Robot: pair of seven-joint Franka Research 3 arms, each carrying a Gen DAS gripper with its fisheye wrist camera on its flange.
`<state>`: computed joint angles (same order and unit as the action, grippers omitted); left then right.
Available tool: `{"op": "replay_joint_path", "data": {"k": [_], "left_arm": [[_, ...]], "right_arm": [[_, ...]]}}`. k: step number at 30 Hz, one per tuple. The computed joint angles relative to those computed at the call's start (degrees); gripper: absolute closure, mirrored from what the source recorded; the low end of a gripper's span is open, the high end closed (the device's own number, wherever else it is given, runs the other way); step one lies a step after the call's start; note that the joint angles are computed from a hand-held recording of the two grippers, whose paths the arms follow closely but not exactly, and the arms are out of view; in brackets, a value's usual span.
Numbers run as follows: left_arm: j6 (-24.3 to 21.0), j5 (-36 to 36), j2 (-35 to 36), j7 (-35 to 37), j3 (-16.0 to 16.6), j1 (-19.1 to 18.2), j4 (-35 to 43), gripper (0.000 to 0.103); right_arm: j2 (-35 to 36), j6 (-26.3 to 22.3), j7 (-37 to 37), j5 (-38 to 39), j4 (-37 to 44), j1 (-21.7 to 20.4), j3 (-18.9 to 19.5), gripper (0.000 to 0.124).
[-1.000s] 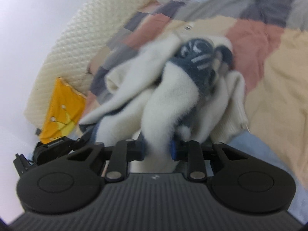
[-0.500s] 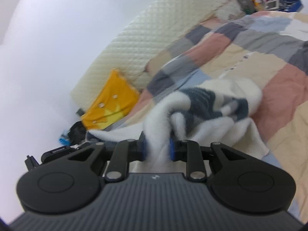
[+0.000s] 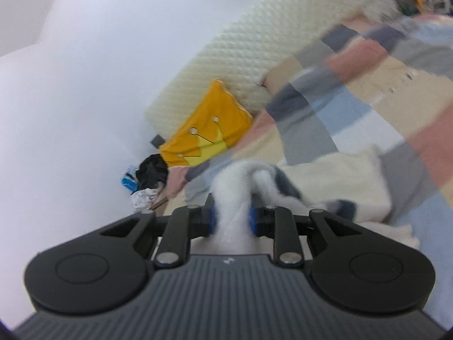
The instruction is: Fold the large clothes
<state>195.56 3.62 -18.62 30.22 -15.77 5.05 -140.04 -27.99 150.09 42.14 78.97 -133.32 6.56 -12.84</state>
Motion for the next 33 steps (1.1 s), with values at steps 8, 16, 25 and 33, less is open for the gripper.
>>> {"op": "replay_joint_path", "data": {"k": [8,16,25,33], "left_arm": [[-8.5,3.6,0.7,-1.1,3.1,-0.1,-5.3,0.097],[-16.5,15.8,4.9,-6.9,-9.8,14.2,-2.4,0.097],[-19.7,40.3,15.4,-20.8,-15.1,20.7,6.2,0.096],[-21.4,26.9,10.3,-6.6,-8.0,10.4,3.5,0.035]], "right_arm": [[1.0,3.5,22.9,-26.0,-6.9,-4.6,8.7,0.099],[5.0,6.0,40.0,-43.8,-9.0,-7.8,12.4,0.097],[6.8,7.8,46.2,-49.2,-9.3,-4.9,9.8,0.093],[1.8,6.8,43.4,-45.3,-10.6,-1.7,6.6,0.067]]}}
